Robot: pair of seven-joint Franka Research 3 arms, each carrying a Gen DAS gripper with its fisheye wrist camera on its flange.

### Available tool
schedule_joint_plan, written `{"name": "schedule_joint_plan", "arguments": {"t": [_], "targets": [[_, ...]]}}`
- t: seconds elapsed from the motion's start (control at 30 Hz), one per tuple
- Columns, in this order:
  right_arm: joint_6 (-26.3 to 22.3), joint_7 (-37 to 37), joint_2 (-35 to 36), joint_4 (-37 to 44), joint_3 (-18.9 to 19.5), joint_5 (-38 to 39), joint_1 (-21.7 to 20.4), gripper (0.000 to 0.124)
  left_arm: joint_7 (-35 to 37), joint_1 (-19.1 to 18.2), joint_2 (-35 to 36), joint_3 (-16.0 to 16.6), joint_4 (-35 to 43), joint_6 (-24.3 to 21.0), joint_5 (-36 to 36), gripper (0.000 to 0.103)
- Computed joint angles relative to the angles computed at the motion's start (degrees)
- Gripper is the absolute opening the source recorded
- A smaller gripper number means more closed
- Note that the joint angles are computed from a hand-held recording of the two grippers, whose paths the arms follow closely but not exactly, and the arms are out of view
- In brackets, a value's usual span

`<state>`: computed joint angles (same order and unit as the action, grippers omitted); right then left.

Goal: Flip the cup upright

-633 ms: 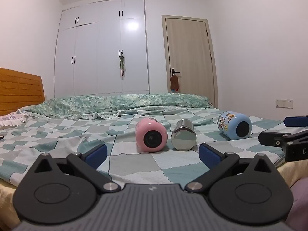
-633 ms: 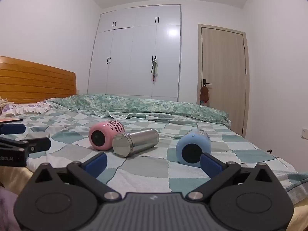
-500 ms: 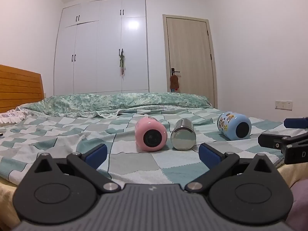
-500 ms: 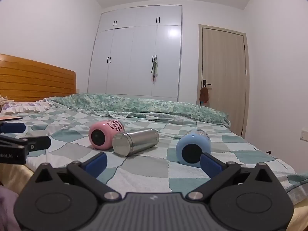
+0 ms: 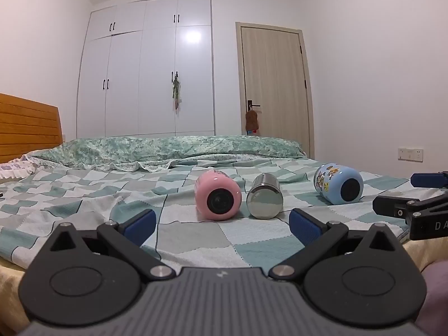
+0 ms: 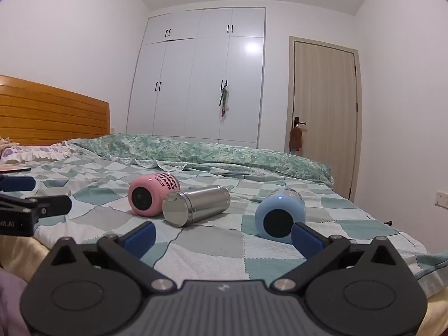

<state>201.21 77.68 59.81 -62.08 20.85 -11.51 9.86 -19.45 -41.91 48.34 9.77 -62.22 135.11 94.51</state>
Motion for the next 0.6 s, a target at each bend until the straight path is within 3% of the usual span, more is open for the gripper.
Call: {"name": "schedule_joint_plan", "arguments": {"t": [0.6], "targets": [[0.2,0.1,0.1,0.2,-0.4,0.1,0.3,0.103,-0.8,0.0,-0.6,-0.3,-1.0,-0.1,0.9,0.103]]}}
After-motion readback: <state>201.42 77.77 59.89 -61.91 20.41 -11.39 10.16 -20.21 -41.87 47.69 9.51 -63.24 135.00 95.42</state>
